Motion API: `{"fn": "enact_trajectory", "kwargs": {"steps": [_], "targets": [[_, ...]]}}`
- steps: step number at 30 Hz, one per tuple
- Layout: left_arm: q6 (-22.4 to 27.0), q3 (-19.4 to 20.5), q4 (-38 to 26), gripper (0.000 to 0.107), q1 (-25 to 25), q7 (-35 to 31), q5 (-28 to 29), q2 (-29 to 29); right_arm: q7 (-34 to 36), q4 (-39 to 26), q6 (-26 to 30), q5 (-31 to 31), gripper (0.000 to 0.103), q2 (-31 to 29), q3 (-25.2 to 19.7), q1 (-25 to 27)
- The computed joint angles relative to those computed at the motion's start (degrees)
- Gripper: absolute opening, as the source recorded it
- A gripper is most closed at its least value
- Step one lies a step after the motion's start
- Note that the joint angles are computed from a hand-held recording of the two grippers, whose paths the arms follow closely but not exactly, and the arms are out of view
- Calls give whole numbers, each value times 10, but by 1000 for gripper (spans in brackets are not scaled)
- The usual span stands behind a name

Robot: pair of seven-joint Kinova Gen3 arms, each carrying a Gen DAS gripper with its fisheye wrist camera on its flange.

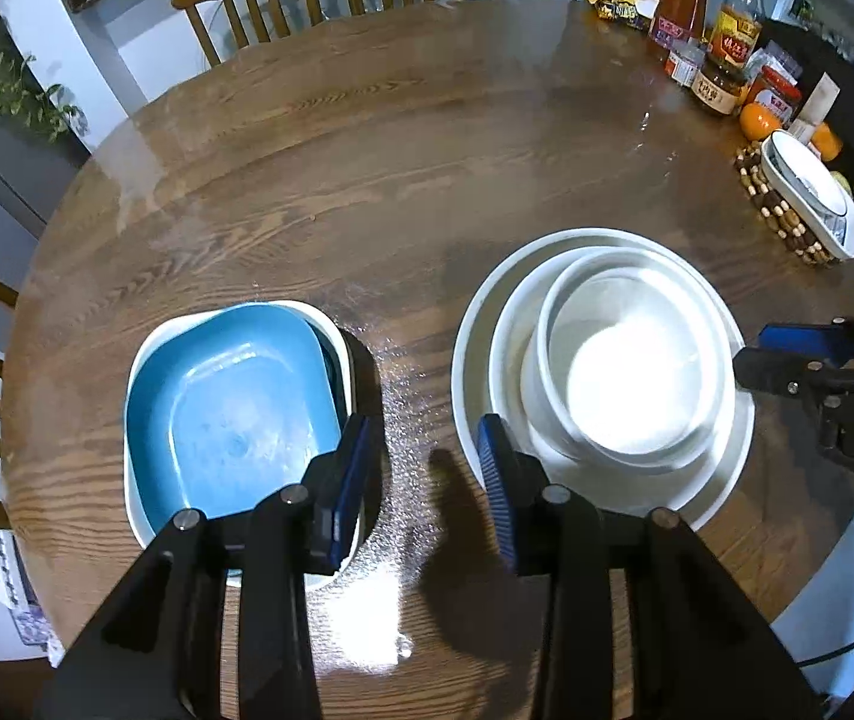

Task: Organize plates and bowls
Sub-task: 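Move both tools to the rim of the large white bowl, then close both tools on the large white bowl rim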

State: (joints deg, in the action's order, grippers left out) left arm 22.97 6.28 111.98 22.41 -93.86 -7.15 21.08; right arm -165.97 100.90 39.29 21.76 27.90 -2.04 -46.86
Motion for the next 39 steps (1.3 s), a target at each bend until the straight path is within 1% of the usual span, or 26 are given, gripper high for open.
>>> {"fn": "enact_trajectory", "kwargs": {"steps": [2, 4, 6, 8, 9, 10, 12, 14, 15, 16, 17, 18, 20, 21, 22, 24, 27, 31, 33, 35, 37, 39], "targets": [[4, 8, -5, 32, -10, -8, 9, 4, 7, -4, 2, -10, 27, 1, -4, 10], [19, 16, -14, 32, -21, -18, 21, 7, 15, -3, -3, -21, 27, 1, -8, 19], [30, 11, -22, 31, -14, -17, 19, 8, 25, -3, -7, -36, 27, -1, -13, 30], [36, 9, -26, 31, -11, -15, 18, 9, 48, 5, -24, -63, 27, -5, -25, 56], [37, 12, -27, 28, -13, -18, 22, 10, 57, 5, -27, -73, 27, -4, -26, 63], [43, 19, -31, 24, -21, -26, 31, 12, 65, 2, -23, -80, 27, -2, -26, 67], [62, 30, -44, 21, -34, -40, 49, 19, 82, -7, -15, -96, 27, 3, -27, 78], [72, 23, -54, 21, -24, -34, 48, 26, 90, -21, 0, -102, 27, 10, -23, 76], [77, 24, -58, 19, -24, -34, 51, 29, 92, -26, 5, -103, 27, 13, -21, 72], [86, 31, -64, 15, -33, -42, 62, 33, 96, -26, 2, -106, 26, 14, -19, 72], [91, 37, -68, 15, -42, -52, 73, 35, 106, -24, -10, -113, 19, 15, -26, 82], [89, 37, -66, 15, -43, -55, 77, 34, 109, -23, -14, -114, 15, 15, -26, 82], [83, 33, -62, 14, -37, -55, 78, 33, 107, -25, -16, -112, 13, 17, -17, 72], [84, 36, -62, 11, -40, -58, 84, 34, 107, -25, -18, -112, 12, 19, -15, 70], [86, 38, -64, 8, -44, -63, 89, 35, 107, -24, -21, -114, 12, 19, -15, 71], [88, 38, -65, 4, -41, -65, 93, 36, 107, -21, -26, -119, 12, 21, -13, 73], [78, 27, -60, 3, -27, -54, 83, 33, 91, -22, -30, -114, 12, 25, -3, 59], [69, 47, -54, 3, -56, -84, 109, 34, 72, -10, -50, -101, 12, 24, 7, 45], [58, 47, -46, 3, -57, -89, 114, 31, 56, -9, -48, -85, 12, 25, 18, 28], [46, 50, -38, 3, -62, -95, 123, 28, 46, 2, -58, -75, 12, 20, 21, 24], [44, 66, -33, 2, -86, -116, 146, 28, 43, 8, -65, -73, 12, 17, 18, 27], [41, 88, -29, 2, -118, -147, 182, 30, 43, 14, -72, -70, 12, 14, 16, 29]]}}
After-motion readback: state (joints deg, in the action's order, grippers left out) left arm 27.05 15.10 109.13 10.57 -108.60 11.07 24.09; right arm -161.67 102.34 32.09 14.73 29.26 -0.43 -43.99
